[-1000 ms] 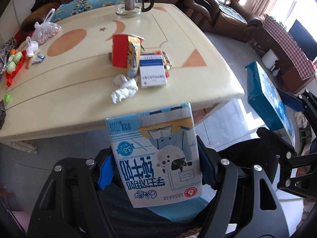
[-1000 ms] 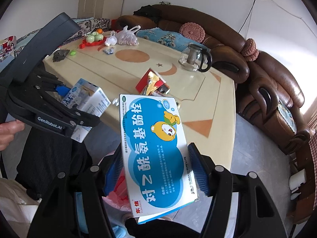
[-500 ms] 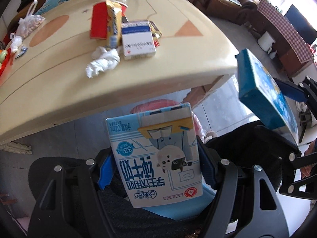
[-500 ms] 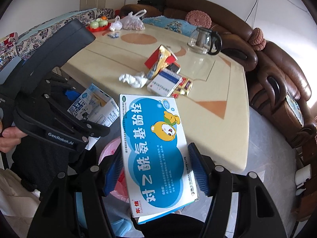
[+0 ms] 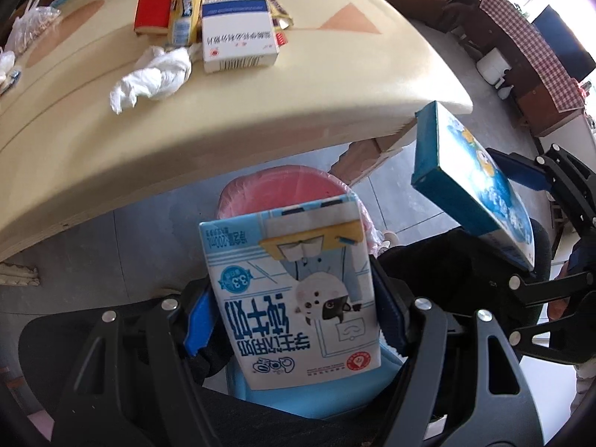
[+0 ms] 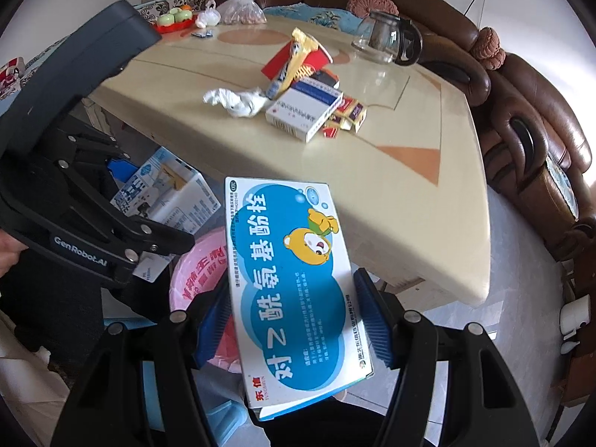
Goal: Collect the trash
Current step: 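Carry the carton and blue box with both tools over the pink bin, then open both tools to drop the carton and box into the bin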
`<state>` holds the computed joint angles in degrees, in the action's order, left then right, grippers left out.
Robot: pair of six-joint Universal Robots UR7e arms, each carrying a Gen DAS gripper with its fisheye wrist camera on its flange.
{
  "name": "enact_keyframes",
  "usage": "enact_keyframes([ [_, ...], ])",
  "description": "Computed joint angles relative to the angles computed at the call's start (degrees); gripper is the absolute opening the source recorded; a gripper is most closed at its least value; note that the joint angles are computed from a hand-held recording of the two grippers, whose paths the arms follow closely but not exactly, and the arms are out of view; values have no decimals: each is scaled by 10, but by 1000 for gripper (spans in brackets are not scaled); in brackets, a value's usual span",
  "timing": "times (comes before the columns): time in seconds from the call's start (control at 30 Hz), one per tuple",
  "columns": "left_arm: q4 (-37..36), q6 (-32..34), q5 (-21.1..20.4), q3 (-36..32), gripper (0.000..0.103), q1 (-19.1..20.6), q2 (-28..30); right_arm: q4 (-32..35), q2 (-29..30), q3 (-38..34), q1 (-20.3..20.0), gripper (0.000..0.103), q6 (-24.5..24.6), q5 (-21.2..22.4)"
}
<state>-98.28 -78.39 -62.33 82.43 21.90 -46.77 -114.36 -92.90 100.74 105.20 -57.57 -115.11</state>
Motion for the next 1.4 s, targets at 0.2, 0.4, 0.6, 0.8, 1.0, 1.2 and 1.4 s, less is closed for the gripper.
enact_keyframes([
  [0.2, -39, 19, -5, 23, 70, 6, -4, -10, 9, 13, -11, 62, -8, -4],
  [0.4, -42, 36, -14, 27, 70, 10, -3, -16, 19, 23, -23, 62, -8, -8],
  [0.6, -62, 47, -36, 36, 70, 24, 1, -27, 35, 33, -35, 62, -8, -17],
  [0.8, -90, 53, -58, 55, 70, 40, 7, -42, 49, 46, -45, 62, -12, -29],
  [1.0, -128, 56, -86, 75, 70, 62, 15, -57, 67, 57, -66, 62, -9, -38],
  [1.2, -164, 51, -109, 91, 70, 87, 20, -80, 95, 64, -83, 62, -11, -53],
  [1.4, -187, 48, -134, 103, 70, 107, 33, -106, 118, 80, -93, 62, -16, -69],
])
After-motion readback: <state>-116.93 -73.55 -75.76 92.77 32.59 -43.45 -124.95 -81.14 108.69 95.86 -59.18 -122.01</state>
